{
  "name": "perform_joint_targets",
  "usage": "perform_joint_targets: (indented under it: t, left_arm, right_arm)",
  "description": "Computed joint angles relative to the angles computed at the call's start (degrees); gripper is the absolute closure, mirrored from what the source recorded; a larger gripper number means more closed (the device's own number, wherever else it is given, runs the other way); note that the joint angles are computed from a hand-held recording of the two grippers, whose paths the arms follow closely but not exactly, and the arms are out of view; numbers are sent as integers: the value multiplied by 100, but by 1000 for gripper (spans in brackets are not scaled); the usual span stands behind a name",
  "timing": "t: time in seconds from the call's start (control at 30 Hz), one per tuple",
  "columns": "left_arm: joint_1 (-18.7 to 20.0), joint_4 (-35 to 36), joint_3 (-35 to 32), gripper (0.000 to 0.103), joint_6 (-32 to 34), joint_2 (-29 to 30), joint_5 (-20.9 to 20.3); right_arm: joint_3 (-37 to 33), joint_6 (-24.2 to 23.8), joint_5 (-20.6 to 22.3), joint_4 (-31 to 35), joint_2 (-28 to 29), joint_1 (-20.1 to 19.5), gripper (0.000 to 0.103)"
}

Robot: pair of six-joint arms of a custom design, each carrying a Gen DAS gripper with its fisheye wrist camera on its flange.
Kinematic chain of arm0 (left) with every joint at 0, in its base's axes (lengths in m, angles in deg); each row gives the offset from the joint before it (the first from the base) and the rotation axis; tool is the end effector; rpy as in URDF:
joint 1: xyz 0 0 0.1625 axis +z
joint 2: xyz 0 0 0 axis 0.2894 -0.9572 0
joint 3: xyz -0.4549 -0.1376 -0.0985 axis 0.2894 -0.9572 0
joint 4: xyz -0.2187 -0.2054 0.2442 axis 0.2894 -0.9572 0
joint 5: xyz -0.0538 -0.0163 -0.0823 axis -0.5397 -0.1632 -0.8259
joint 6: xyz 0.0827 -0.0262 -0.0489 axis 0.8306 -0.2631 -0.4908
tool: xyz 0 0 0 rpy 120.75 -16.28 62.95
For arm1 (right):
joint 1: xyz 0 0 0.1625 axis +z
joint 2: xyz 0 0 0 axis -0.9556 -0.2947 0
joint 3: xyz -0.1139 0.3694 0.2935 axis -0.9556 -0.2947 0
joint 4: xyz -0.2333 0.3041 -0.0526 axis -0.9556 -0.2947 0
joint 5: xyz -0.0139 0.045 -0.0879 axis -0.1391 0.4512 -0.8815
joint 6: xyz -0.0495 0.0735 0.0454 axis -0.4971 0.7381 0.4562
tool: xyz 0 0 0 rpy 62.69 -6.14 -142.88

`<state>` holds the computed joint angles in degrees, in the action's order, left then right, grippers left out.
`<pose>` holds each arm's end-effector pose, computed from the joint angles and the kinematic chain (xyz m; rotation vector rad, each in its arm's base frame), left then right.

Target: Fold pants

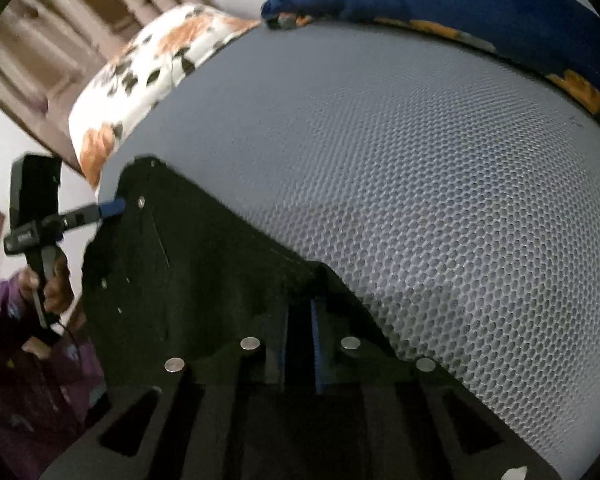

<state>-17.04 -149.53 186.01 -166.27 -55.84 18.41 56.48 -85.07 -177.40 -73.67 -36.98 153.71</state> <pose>-0.4032 -0.2058 0.0247 -0.4869 2.4894 -1.3261 0.0249 -0.5503 0.3503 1.5653 -2.6058 -0.3661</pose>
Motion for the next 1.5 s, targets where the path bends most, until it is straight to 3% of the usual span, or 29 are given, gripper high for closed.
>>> perform_joint_targets:
  t: [0.1,0.2,0.3,0.5,0.53,0.6,0.63,0.73,0.83,0.93,1.03,1.1,1.17,1.23,1.3,1.37,1.47,1.5]
  left_arm:
    - [-59,573,-91,34,-251,-15,79]
    - [-22,717,-157,34,-169,52,-10]
    - [-37,1416,-432,34,-65,158,33]
    - [143,1974,-843,34,682,371,-201]
    - [124,1980,-824,34,702,376,-180]
    - [87,1636,-626,34,739,368,-152]
    - [75,1443,-532,34,715,354,-153]
    - [99,1316,-473,34,622,287,-171]
    - [95,1395,-492,33,508,236,-124]
    - [151,1196,-446,33,826,314,-205]
    - [154,1701,-702,33,1187,503,-234]
    - [174,1983,-844,33,1327,589,-272]
    - [177,2094,-882,33,1312,612,-257]
    - [160,2073,-840,33,1254,606,-230]
    - [177,2141,-871,33,1284,614,-255]
    - [224,2304,-969,32,1338,615,-299]
    - [235,2275,-952,32,1257,546,-317]
    - [235,2226,-931,33,1263,550,-315]
  right_arm:
    - [-143,505,460,24,73,-209,97]
    - [-3,745,629,-375,108,-312,98]
    - [174,794,729,-773,99,-290,98]
    - [427,577,664,-1245,28,-288,100]
    - [258,798,779,-981,90,-329,100]
    - [60,1254,1142,-816,144,-477,84]
    - [-48,1449,1336,-676,175,-562,84]
    - [-36,1842,1514,-1061,89,-639,83]
    - [-197,2221,2099,-476,-190,-780,82]
    - [-35,1973,2032,274,-686,-887,72]
    - [451,1445,1663,761,-1220,-1248,67]
    - [914,928,1135,735,-1605,-1525,67]
    - [1267,345,870,714,-1960,-1825,69]
    - [1585,-244,766,347,-2347,-2036,77]
    - [1805,-689,578,-25,-2657,-2055,79]
    - [1812,-805,689,28,-2888,-2079,75]
    - [1381,-747,1380,810,-2892,-2393,75]
    - [1402,-693,1330,800,-2864,-2428,75]
